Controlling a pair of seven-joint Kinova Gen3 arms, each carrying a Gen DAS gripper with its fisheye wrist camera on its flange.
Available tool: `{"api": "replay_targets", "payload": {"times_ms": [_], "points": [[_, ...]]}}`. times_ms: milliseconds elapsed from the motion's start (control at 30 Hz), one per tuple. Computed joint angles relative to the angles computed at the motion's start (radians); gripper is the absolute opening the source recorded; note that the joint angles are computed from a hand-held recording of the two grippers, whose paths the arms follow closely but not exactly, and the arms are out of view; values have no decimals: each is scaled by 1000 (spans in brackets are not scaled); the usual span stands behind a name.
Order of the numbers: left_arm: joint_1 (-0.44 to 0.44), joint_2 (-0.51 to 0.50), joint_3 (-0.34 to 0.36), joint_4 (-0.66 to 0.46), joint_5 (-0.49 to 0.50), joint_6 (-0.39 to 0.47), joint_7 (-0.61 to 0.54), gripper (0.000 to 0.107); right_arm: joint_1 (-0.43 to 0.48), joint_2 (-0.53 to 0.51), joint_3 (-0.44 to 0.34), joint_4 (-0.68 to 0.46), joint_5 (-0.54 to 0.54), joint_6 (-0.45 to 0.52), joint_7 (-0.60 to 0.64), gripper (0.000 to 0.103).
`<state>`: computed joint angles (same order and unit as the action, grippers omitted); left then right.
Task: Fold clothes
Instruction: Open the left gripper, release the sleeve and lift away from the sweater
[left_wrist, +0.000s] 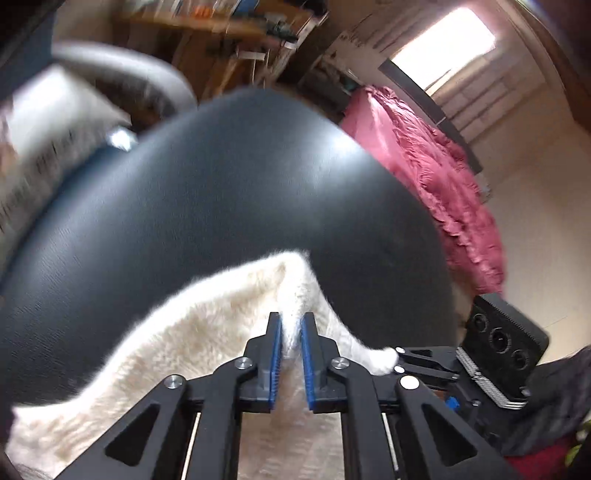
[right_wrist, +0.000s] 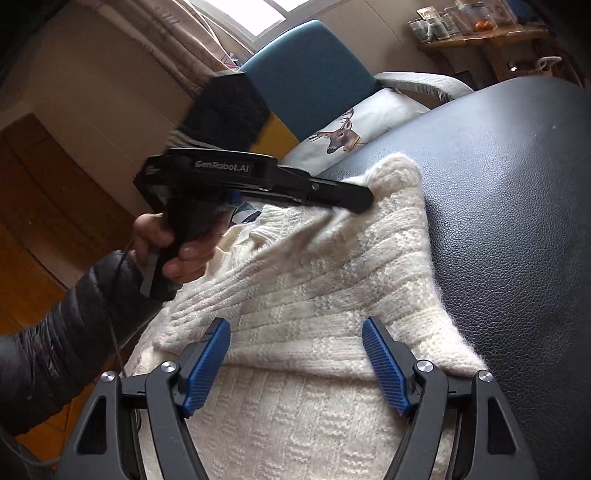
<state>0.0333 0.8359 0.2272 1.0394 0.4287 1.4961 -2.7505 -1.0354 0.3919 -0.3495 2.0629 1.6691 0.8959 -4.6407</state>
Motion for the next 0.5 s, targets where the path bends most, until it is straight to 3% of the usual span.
{"api": "replay_targets", "payload": {"times_ms": [100, 200, 333, 500], "points": [[50, -29, -83, 70, 5, -114, 20, 8, -9, 6, 3, -24, -45, 7, 55, 75], [20, -57, -74, 133, 51, -169, 34, 10, -23, 10, 18, -60, -115, 3, 150, 75], [44, -132, -189, 231, 164, -201, 51, 18, -38, 6, 40, -66, -139, -8, 174, 75], [-169, -227, -259, 369, 367, -103, 68, 22, -43, 1, 52, -67, -152, -20, 188, 76]]}}
